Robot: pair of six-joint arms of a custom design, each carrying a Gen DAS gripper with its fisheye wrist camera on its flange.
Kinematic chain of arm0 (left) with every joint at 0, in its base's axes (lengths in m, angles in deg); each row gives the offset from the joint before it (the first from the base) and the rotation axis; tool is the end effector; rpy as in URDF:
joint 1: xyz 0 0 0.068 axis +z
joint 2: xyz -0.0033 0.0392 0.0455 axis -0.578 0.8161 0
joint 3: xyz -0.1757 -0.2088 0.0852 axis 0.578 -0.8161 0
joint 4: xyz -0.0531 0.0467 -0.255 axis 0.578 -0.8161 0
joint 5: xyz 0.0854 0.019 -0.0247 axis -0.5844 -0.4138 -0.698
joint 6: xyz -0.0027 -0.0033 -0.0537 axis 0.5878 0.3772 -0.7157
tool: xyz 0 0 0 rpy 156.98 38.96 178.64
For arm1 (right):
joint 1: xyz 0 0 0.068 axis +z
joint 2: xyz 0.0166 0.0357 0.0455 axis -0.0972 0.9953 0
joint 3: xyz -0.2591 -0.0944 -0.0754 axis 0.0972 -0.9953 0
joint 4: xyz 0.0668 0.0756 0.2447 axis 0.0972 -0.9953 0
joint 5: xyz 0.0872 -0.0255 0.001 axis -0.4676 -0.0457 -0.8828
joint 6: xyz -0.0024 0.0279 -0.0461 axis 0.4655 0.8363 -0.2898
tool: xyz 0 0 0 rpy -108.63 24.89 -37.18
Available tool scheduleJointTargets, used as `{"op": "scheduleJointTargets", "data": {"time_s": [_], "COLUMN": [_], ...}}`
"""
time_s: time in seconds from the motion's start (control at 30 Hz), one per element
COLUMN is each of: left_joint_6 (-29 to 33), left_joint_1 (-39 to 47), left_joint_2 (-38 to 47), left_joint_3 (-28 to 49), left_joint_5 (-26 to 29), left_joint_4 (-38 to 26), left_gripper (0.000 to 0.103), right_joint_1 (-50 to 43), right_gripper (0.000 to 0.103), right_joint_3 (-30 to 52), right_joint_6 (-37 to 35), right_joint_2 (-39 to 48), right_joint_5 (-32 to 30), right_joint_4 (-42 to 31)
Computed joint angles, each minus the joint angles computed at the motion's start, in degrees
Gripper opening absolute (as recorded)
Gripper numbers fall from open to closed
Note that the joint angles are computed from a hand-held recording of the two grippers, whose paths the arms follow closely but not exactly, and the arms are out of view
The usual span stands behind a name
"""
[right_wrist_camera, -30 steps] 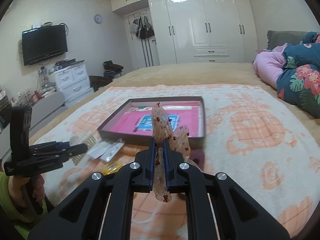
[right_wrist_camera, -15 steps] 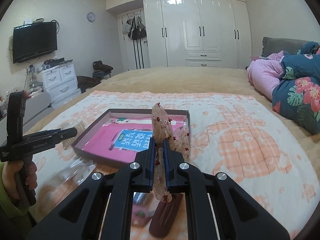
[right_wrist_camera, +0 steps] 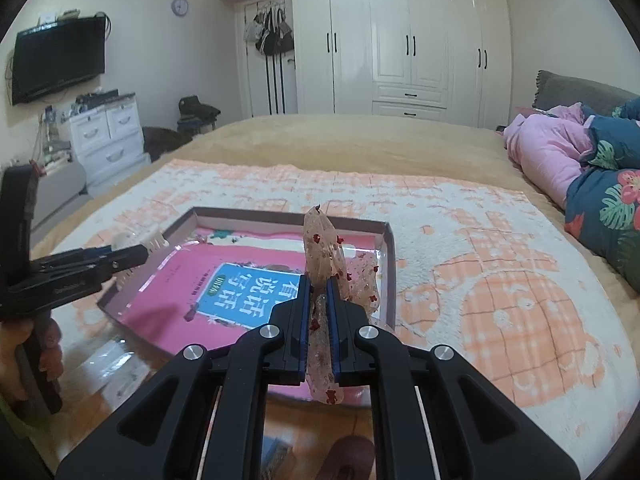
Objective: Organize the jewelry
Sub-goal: 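Carry both clips over the pink tray and open both tools to release them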
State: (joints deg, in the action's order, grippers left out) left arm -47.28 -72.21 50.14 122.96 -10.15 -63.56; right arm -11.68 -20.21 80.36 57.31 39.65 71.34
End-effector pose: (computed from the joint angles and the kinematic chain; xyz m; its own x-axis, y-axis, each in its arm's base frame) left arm 0.1973 -0.1417 0.2150 -0.6158 0.0474 -0.7865 0.3126 0.9310 -0.1887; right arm 0.1570 -0.0091 0.2172 -0.5478 -0.0489 -0.8352 -0.1315 0.9909 0.0282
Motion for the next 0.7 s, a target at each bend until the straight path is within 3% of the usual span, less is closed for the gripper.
{"op": "scheduleJointTargets", "data": {"time_s": [0.17, 0.33, 0.4, 0.53, 0.7], "left_joint_6": [0.0, 0.1, 0.2, 0.3, -0.7], "left_joint_1": [0.0, -0.6, -1.0, -2.4, -4.0], "left_joint_2": [0.7, -0.3, -1.2, -4.3, -11.3], "left_joint_3": [-0.5, -0.7, -1.0, -1.7, -3.7], "left_joint_5": [-0.9, -2.1, -2.6, -4.8, -7.0], "left_joint_4": [0.8, 0.0, -0.3, -2.0, -4.8], "left_gripper": [0.03, 0.042, 0.048, 0.068, 0.092], "right_joint_1": [4.2, 4.5, 3.5, 2.1, -2.7], "right_gripper": [0.009, 0.011, 0.02, 0.053, 0.064], "right_joint_3": [-0.6, -0.9, -1.2, -2.2, -1.7], "right_joint_6": [1.6, 3.2, 3.4, 3.1, 1.6], "right_joint_2": [6.1, 8.9, 8.3, 2.0, -9.8], "right_joint_5": [4.0, 4.0, 2.7, 1.4, -3.0], "right_joint_4": [4.9, 6.8, 6.7, 3.6, -5.6]}}
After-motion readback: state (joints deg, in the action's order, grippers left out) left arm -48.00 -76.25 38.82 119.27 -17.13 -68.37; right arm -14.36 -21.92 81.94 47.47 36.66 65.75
